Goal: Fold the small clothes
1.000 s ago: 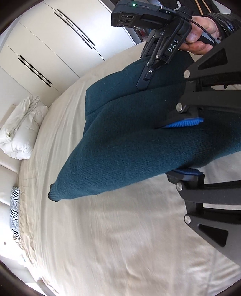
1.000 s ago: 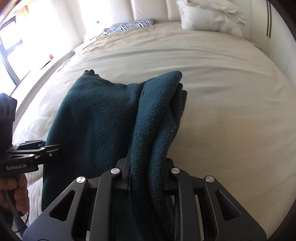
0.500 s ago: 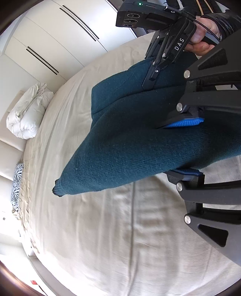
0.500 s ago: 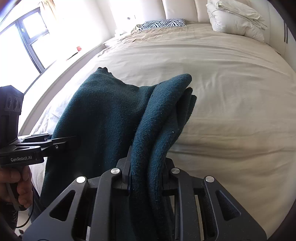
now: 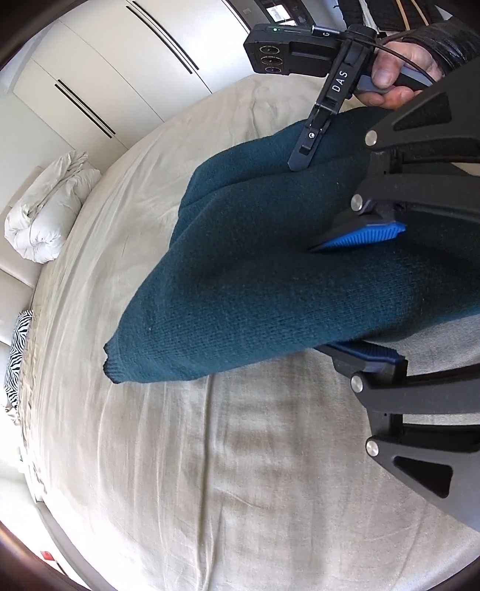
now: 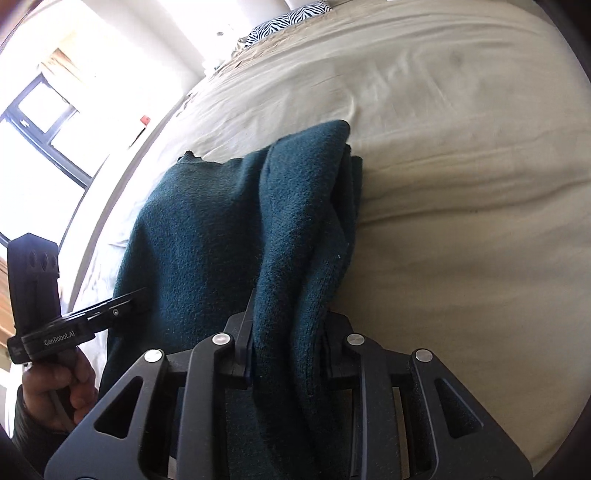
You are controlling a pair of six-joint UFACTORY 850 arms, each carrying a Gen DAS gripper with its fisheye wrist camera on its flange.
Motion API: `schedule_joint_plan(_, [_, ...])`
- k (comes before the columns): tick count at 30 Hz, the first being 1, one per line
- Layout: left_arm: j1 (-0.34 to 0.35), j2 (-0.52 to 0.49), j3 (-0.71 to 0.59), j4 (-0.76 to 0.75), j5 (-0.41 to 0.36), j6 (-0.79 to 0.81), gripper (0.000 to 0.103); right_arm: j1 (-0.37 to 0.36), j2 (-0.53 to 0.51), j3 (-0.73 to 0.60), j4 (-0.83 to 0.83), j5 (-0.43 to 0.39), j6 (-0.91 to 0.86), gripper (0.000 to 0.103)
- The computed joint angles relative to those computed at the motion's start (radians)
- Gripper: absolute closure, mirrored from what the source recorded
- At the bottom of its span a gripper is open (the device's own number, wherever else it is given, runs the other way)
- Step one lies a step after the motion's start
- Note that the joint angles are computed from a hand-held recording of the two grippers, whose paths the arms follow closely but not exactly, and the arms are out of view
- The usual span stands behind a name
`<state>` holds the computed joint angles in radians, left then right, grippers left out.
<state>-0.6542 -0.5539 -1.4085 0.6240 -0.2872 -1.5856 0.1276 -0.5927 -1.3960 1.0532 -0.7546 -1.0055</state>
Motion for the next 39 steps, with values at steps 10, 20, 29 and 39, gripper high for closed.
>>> schedule_joint_plan(10, [-0.005,0.005,0.03,0.143,0.015,-0.174,0.044,-0.039,-0.005,0.021,0.086,-0.067,0.002,0.066])
schedule_joint_plan(20, [-0.044,0.037,0.051,0.304,-0.06,-0.359,0.044,-0.057,0.083,0.114,0.073,-0.016,-0.04,0.059])
schedule_joint_plan(29, [-0.146,0.087,0.055,0.548,-0.344,-0.505,0.017,-0.087,0.126,0.172,0.085,0.019,-0.056,0.05])
schedule_joint_plan(39, [-0.287,0.075,-0.062,0.691,-0.91,-0.466,0.0,-0.1,0.316,0.273,0.226,0.291,-0.231,0.049])
